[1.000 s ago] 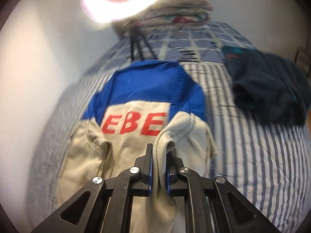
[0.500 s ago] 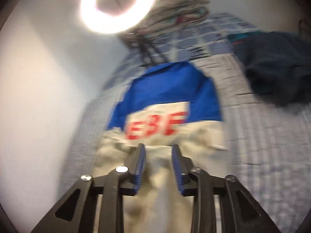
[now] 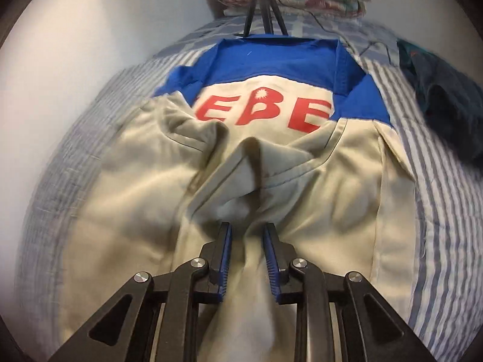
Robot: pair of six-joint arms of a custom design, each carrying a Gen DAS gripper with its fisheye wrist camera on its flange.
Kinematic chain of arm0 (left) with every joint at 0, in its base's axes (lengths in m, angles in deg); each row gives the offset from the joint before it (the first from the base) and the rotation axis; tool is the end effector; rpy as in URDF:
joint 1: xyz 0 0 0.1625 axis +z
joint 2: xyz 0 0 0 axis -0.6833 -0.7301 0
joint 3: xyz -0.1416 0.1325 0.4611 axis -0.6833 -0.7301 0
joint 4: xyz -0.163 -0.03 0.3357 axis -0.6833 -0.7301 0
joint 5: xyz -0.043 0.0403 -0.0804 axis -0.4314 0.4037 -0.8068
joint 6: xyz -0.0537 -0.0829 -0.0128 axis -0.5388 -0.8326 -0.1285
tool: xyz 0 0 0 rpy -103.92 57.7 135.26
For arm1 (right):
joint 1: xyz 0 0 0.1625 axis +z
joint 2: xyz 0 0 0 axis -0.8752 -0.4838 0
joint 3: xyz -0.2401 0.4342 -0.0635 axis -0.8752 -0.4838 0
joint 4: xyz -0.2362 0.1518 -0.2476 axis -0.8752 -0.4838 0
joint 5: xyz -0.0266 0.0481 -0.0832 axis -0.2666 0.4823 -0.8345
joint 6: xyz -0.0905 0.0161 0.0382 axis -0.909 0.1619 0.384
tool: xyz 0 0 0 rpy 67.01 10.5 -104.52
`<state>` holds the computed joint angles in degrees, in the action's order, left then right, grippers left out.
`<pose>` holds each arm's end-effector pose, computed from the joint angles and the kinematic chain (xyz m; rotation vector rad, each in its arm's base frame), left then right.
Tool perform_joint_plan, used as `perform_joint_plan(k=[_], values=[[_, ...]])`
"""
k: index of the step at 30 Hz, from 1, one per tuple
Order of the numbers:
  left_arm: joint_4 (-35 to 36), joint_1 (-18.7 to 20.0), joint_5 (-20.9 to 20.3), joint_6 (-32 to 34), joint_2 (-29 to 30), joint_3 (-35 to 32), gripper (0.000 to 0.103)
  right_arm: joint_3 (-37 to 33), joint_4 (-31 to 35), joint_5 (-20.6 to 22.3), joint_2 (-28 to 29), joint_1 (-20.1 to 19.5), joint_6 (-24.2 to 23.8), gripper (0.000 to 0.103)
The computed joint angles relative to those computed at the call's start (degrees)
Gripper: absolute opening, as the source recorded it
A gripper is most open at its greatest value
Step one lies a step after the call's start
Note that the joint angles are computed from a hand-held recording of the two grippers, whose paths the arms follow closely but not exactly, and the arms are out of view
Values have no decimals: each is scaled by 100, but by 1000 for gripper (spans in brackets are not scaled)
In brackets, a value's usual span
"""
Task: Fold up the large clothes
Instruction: 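Open both grippers and lift them off the jacket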
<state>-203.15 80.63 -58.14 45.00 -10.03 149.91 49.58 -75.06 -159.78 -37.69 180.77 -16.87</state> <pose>-0.1886 -0.3544 0.2539 0.2568 2.9720 -0.5387 0.4410 -0.5908 0.0447 0.7289 -2.6188 0.2957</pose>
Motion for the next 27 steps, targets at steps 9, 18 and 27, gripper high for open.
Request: perform_joint_plan(k=[9, 18, 27], values=[[64, -570, 290, -277, -1099, 412, 16, 1927, -652, 608, -1688, 130, -194, 23], [1771, -810, 1404, -1564, -2332, 467, 16, 3412, -1122, 640, -1832, 310, -200, 23], [2336, -408, 1273, -1064, -1951, 425, 19, 3828, -1229, 299, -2189, 589, -290, 33]])
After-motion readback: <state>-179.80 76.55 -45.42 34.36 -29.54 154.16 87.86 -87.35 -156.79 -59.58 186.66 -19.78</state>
